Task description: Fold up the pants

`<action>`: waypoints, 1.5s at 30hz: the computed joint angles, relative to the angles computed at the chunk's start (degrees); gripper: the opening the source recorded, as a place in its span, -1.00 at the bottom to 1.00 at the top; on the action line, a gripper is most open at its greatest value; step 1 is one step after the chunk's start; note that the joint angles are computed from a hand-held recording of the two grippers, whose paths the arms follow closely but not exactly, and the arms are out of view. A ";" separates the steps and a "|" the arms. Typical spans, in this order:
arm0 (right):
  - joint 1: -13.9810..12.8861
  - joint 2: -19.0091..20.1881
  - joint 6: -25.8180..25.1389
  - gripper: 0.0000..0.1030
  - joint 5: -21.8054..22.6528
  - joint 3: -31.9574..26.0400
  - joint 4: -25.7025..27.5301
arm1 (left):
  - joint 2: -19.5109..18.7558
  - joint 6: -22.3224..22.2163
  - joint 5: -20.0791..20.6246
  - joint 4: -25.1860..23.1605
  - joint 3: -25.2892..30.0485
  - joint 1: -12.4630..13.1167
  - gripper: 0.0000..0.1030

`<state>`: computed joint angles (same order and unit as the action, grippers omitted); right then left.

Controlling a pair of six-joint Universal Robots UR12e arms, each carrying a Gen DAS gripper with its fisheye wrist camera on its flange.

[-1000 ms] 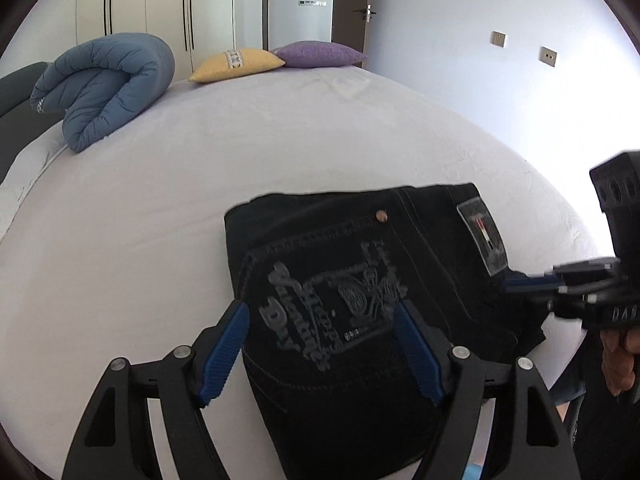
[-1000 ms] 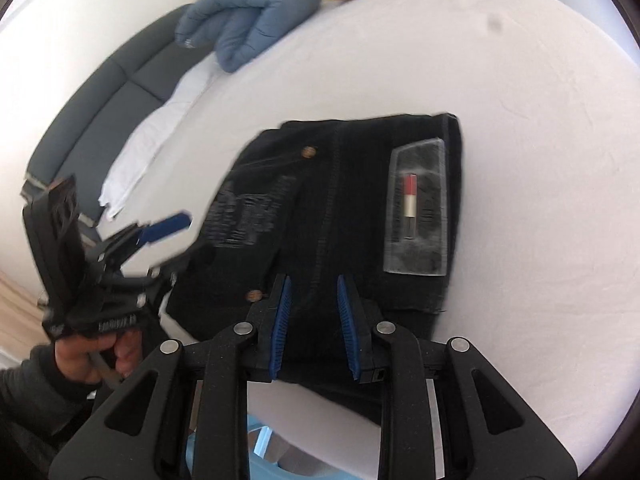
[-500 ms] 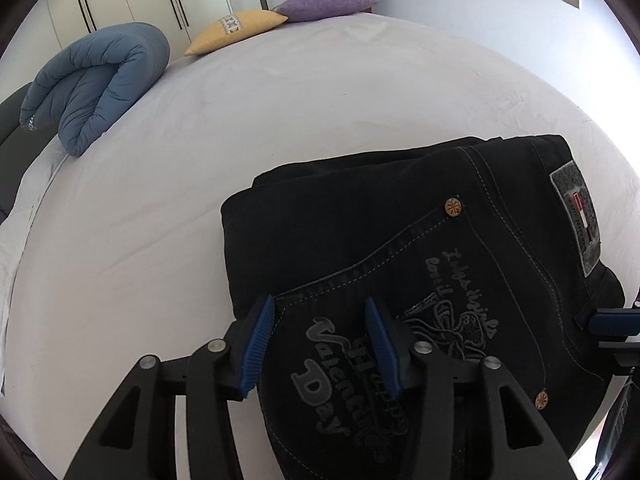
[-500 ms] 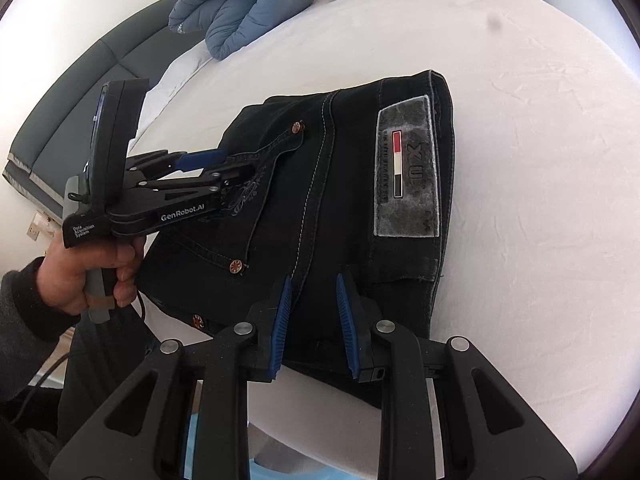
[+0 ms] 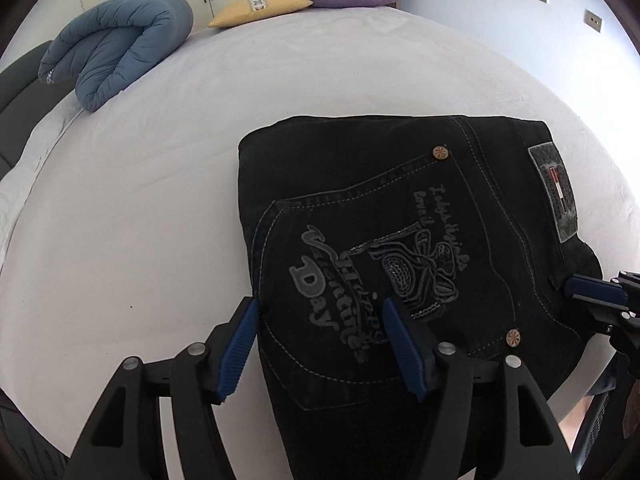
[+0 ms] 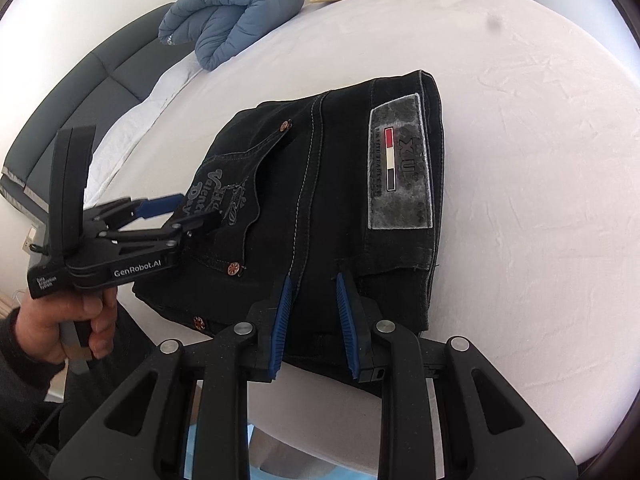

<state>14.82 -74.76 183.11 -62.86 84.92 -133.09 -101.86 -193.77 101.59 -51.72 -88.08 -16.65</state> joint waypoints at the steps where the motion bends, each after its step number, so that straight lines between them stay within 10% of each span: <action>1: -0.02 0.05 0.59 -0.56 -0.04 -0.48 0.67 | 0.01 -0.15 -0.11 -0.13 -0.03 0.02 0.33; 4: -0.66 -0.33 3.22 -0.50 1.38 -1.41 1.49 | -0.16 0.57 0.30 -0.52 0.32 0.01 0.35; 8: -2.62 -1.62 9.29 0.52 3.87 0.21 -6.19 | -0.61 -0.09 -0.86 -0.75 0.89 0.81 0.43; 16: -5.61 1.07 11.53 0.52 7.64 -3.88 0.89 | -0.76 -0.17 -1.00 -1.29 1.35 0.94 0.47; 24: -6.41 6.17 12.98 0.52 11.84 -7.36 7.44 | 1.52 -4.28 -5.59 0.08 0.20 3.76 1.00; 31: -6.00 10.14 10.12 0.21 16.81 -12.27 13.56 | -0.36 -6.21 -16.09 -3.43 1.94 7.72 0.99; 39: -3.72 11.40 7.73 -0.58 11.28 -15.40 14.70 | -3.37 -4.07 -23.24 -7.34 5.86 7.96 0.17; 45: -2.11 9.95 3.69 -0.73 7.27 -16.70 11.01 | -2.96 -4.84 -23.21 -5.48 7.02 7.54 -0.54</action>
<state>12.71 -64.80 186.80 -55.59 68.23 -122.08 -104.82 -198.61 78.38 -57.20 -81.06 -9.11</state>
